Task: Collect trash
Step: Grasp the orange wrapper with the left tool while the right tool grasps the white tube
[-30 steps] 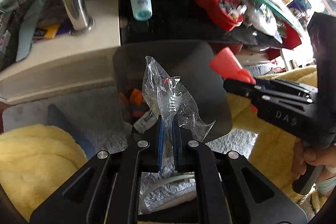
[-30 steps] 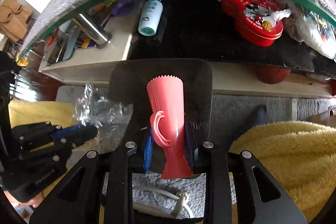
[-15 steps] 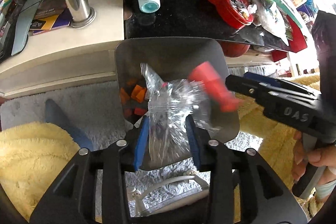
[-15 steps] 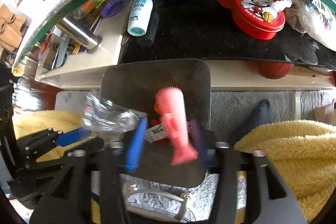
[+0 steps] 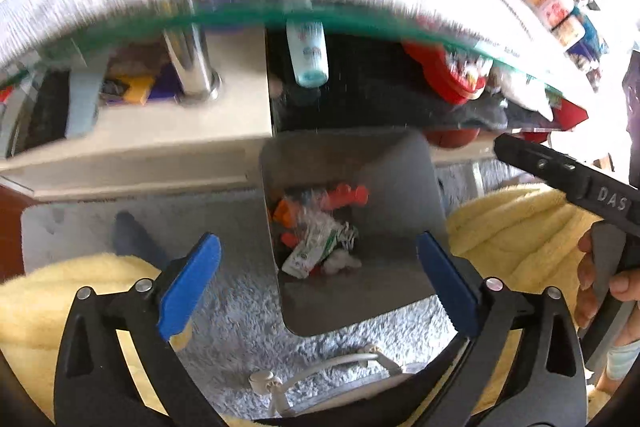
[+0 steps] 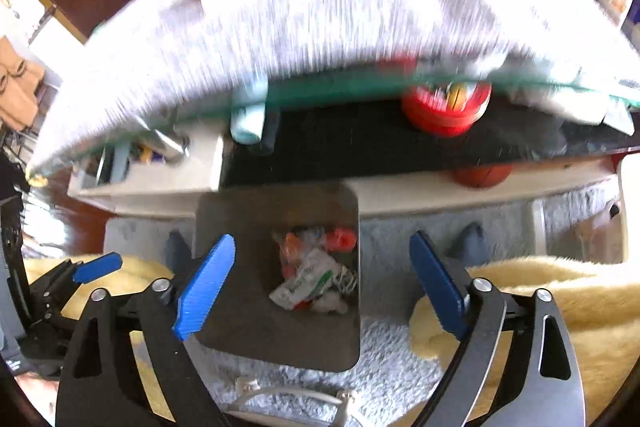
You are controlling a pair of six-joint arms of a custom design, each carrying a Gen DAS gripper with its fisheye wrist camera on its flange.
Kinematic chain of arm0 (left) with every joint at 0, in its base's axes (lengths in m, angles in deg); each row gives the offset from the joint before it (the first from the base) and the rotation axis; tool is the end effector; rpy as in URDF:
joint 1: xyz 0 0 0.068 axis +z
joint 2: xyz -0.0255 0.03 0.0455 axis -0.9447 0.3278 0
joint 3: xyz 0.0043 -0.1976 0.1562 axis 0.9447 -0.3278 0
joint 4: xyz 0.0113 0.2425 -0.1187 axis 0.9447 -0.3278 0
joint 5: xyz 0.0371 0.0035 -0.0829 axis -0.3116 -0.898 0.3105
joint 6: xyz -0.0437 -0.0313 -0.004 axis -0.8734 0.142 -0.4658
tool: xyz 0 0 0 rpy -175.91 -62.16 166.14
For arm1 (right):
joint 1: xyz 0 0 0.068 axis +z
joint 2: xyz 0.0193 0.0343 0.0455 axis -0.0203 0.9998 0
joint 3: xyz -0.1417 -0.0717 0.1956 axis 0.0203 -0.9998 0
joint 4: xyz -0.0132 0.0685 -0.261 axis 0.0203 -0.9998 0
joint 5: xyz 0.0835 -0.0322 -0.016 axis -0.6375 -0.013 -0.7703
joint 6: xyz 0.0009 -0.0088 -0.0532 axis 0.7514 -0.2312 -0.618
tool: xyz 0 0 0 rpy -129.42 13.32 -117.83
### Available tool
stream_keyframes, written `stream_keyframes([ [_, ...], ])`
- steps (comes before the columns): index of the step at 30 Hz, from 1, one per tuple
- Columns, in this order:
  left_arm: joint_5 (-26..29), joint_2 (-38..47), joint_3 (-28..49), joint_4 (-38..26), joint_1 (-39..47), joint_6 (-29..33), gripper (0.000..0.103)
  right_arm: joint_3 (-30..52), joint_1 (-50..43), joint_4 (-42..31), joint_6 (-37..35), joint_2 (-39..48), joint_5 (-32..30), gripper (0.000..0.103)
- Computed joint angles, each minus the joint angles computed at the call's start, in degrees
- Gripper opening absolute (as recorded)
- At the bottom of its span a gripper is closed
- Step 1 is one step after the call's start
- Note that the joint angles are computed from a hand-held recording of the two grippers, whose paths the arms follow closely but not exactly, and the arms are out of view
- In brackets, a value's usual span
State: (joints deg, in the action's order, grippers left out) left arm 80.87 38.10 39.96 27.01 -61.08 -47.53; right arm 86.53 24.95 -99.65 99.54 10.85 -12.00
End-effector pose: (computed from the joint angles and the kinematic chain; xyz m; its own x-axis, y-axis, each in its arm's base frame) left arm 0.2259 0.0265 0.1341 -0.9229 0.2295 -0.3093 0.3076 0.9224 -0.2335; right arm 0.1936 0.0933 0.1584 -0.8945 0.2483 -0.3718 0.1628 0.9554 0.2466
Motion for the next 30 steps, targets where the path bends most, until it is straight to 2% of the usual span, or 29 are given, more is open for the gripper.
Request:
stream_keyframes([
  [5,2.0,-2.6,5.0,-3.9,-0.1,0.2,0.095,6.5,-2.0,-1.9,-3.2,-0.8,0.5,0.091],
  [14,1.0,2.9,17.4,-5.6,-0.9,0.2,0.095,19.3,-5.8,0.3,-8.5,11.5,-1.0,0.090],
  [19,-0.7,7.9,23.8,-5.6,-2.2,-0.7,0.095,26.1,-7.0,2.0,-8.6,20.8,-3.4,0.066],
  [21,-0.2,10.1,26.4,-6.1,-2.3,-1.1,0.095,28.2,-6.7,2.3,-8.4,23.5,-4.4,0.063],
  [30,-0.5,15.9,31.6,-6.3,-2.6,-1.0,0.095,36.2,-6.1,1.9,-7.6,34.0,-4.9,0.063],
])
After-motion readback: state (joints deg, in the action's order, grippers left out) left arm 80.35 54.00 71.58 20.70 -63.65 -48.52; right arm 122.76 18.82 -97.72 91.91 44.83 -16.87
